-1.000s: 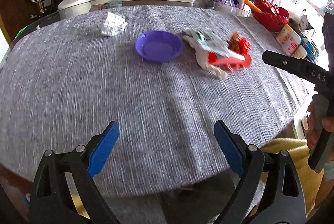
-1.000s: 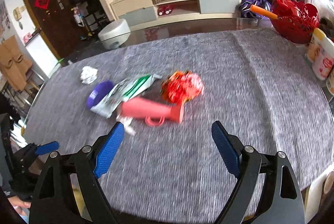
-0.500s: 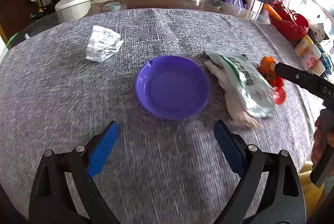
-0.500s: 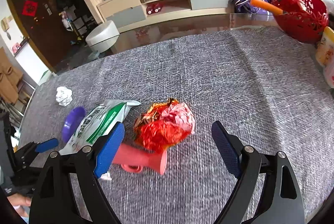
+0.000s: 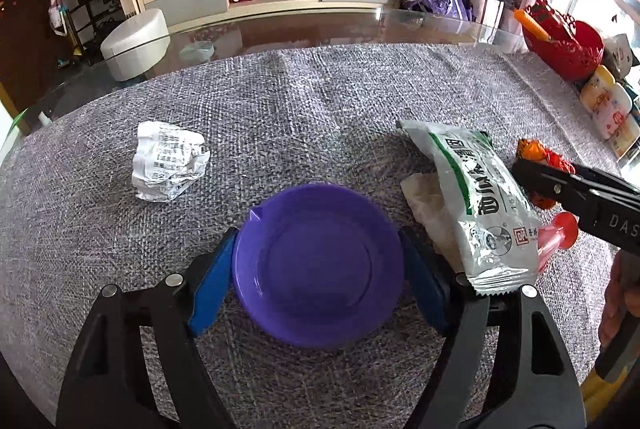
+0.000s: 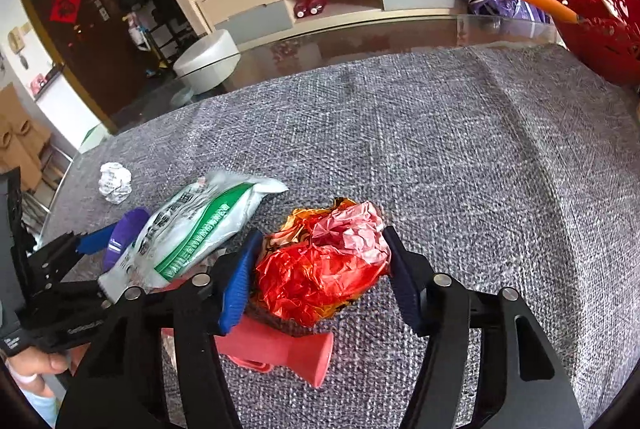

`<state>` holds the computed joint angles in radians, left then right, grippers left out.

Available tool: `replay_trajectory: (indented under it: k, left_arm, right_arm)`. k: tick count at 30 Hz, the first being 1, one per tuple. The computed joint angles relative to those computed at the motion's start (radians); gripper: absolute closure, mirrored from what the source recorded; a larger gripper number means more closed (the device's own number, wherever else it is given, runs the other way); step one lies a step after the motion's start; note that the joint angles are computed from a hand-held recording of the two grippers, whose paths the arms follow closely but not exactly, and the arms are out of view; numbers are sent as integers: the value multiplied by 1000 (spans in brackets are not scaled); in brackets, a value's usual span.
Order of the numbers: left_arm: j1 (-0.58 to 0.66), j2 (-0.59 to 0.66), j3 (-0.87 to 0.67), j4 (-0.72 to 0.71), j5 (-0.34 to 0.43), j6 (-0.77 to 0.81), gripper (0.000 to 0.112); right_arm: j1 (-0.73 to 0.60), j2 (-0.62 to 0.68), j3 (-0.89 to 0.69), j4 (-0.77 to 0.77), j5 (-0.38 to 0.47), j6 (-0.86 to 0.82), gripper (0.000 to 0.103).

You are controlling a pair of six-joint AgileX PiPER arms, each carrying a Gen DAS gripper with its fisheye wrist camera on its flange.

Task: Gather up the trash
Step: 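Grasp the purple plastic plate with the left tool while the right grasps the red crumpled foil, then lower the plate and foil into the black bin and open both tools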

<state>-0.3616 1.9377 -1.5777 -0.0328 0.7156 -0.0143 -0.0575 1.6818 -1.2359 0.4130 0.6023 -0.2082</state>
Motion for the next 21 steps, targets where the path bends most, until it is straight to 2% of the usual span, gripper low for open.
replay_trajectory:
  k: [9,21]
  left_arm:
    - [11,-101,100,-25,11,9,38]
    - [-51,-465,400,-2,17,-66,38]
  right_arm:
    - [-17,-100,13,5,42,-10,45]
    - [28,-422,187,-36,129,50,45]
